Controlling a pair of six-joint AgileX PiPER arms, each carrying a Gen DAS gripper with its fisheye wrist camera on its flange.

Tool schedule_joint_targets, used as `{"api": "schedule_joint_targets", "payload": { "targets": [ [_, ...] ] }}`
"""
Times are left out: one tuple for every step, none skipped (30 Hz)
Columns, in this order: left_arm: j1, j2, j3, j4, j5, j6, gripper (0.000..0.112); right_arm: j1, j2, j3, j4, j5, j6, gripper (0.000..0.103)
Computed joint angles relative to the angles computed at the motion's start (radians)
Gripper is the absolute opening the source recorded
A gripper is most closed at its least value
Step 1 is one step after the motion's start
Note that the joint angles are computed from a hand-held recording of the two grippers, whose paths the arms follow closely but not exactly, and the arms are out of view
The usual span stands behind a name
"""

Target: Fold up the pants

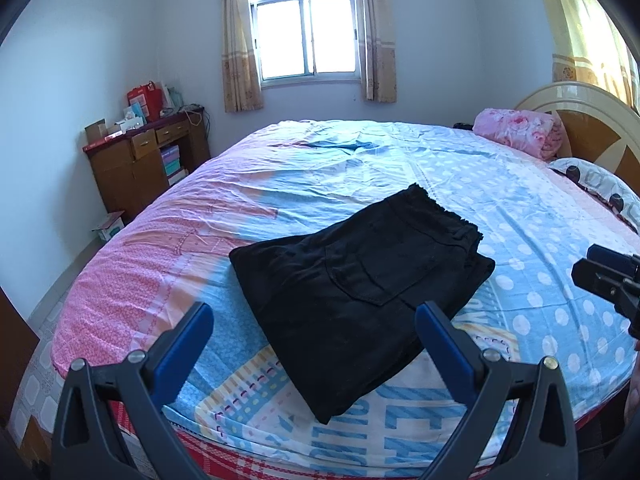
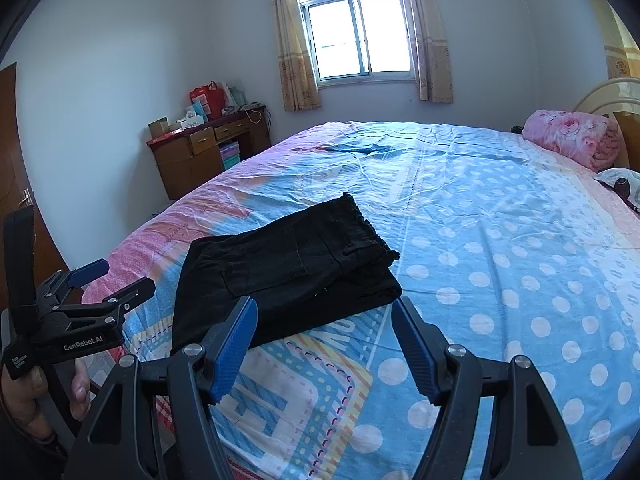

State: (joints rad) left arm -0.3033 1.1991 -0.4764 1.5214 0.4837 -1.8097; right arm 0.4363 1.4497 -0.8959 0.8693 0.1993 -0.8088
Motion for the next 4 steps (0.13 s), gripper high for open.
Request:
{"api": "schedule_joint_targets", "payload": {
  "targets": [
    [-0.002, -0.002, 0.002, 0.004, 0.000, -0.004, 0.103, 0.002, -0.003, 0.003, -0.001, -0.002, -0.001, 0.071],
    [-0.004, -0.005, 0.002, 0.004, 0.002, -0.004, 0.103, 0.003, -0.007, 0.005, -0.001, -0.003, -0.003, 0.071],
    [-0.007, -0.010, 0.003, 0.008, 0.000, -0.007, 0.103, 0.004, -0.009, 0.008, 0.002, -0.004, -0.006, 0.071],
    [-0.011, -0.013, 0.002, 0.000, 0.000, 0.001, 0.103, 0.002, -0.012, 0.010, 0.010, -0.002, -0.016, 0.071]
  ]
}}
